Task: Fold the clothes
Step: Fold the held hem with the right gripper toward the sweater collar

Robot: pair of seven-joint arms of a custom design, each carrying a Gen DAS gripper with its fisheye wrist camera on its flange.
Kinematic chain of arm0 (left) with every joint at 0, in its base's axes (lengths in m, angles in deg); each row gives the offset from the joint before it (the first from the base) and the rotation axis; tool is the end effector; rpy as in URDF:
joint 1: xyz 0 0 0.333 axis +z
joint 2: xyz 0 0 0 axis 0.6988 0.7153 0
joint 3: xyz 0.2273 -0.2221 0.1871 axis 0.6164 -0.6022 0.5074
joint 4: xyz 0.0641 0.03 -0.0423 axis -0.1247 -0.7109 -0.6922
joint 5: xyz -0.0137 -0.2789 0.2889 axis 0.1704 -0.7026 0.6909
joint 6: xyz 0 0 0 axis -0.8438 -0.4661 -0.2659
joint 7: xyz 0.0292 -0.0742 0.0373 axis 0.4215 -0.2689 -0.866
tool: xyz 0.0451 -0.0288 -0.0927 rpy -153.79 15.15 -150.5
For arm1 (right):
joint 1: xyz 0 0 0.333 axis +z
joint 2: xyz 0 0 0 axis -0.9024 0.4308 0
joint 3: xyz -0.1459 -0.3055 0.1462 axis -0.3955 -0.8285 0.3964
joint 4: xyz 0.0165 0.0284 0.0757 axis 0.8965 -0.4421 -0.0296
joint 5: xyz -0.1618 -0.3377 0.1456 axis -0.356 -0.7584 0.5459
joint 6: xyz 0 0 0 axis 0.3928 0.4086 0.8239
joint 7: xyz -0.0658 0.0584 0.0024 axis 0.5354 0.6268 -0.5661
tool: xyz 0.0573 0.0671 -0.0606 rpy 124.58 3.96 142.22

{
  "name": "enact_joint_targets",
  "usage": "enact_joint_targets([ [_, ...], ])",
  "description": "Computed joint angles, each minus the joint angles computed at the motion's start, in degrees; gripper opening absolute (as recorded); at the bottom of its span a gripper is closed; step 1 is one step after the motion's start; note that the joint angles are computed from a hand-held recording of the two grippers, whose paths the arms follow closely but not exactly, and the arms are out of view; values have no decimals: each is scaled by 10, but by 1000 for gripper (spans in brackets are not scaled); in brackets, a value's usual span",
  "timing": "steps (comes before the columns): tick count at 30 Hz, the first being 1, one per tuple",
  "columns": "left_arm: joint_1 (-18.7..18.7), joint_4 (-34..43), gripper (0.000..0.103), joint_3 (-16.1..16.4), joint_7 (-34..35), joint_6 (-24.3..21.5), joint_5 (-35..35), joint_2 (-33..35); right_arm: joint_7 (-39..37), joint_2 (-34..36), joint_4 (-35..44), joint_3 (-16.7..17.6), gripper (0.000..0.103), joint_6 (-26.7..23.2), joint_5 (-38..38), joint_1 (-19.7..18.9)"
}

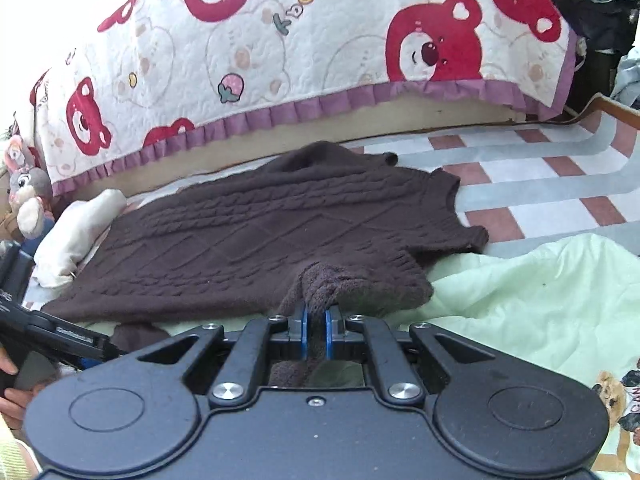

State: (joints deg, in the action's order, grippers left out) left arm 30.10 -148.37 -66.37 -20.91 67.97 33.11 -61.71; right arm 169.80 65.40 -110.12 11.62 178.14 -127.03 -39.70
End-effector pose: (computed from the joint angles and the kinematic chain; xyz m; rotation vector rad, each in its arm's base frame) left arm 0.5103 -0.2656 0.5258 2.2058 -1.9882 0.6333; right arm 0.4613 0.3690 0.5626 -1.6271 1.5954 -0.4584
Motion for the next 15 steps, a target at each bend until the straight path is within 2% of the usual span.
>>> enact_joint_targets([
  [3,0,3,85,0,-2,0,-3,5,-9,-11,-6,3,8,-30,2,0],
  [6,0,5,87,0,-15,5,-10,10,-32,-8,-1,11,8,-99,-2,5],
  [11,0,7,95,-2,-30,9,-6,18,-17,-3,-9,6,8,-90,6,7],
  [15,-2,3,96,-4,-45,25,1,22,-6,-8,-22,1,8,-45,5,2],
])
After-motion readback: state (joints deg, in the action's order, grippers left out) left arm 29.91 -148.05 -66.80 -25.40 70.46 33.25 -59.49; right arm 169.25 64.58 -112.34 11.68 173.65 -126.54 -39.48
